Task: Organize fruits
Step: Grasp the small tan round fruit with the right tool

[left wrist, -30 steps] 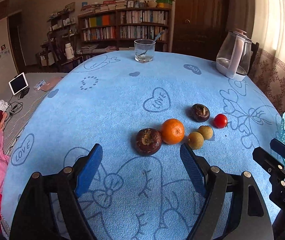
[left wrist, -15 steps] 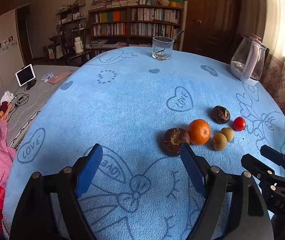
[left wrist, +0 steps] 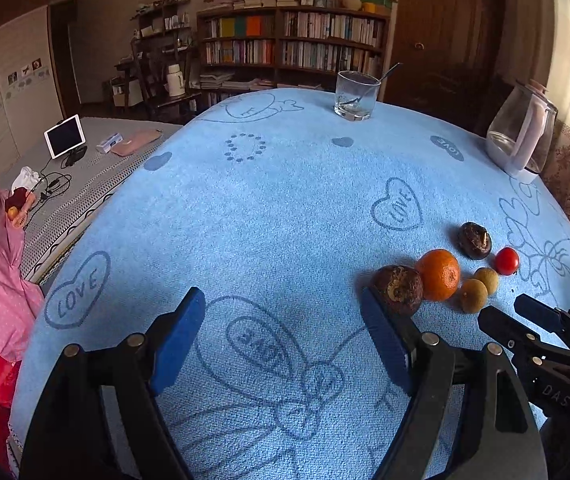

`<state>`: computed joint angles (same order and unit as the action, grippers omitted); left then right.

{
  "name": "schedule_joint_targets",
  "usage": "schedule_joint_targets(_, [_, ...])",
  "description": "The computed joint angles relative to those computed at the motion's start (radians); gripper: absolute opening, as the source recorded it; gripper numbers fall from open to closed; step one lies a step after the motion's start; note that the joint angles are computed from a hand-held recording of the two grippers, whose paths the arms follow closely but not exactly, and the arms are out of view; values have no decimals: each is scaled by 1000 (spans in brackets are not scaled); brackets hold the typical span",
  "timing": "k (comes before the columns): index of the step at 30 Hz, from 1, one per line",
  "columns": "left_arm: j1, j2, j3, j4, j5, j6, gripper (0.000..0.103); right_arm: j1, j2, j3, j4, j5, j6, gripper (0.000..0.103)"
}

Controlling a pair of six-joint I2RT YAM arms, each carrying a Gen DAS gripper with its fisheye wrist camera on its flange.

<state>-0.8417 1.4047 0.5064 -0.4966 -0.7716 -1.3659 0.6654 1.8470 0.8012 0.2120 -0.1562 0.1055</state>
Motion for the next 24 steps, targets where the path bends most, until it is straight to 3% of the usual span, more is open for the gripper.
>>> schedule_joint_targets(5, [19, -14, -17, 11, 6, 6, 79, 3, 43, 49, -28, -3, -1, 59])
schedule_joint_targets(18, [30, 23, -16, 58, 22, 33, 79, 35, 103, 121, -51, -9, 2, 40])
schedule_joint_targets(21, [28, 27, -18, 65, 27, 35, 79, 34, 112, 133, -54, 0, 5, 29])
schedule_joint_targets(24, [24, 43, -21, 98, 34, 54, 79, 34, 99, 114, -45, 3, -7, 27])
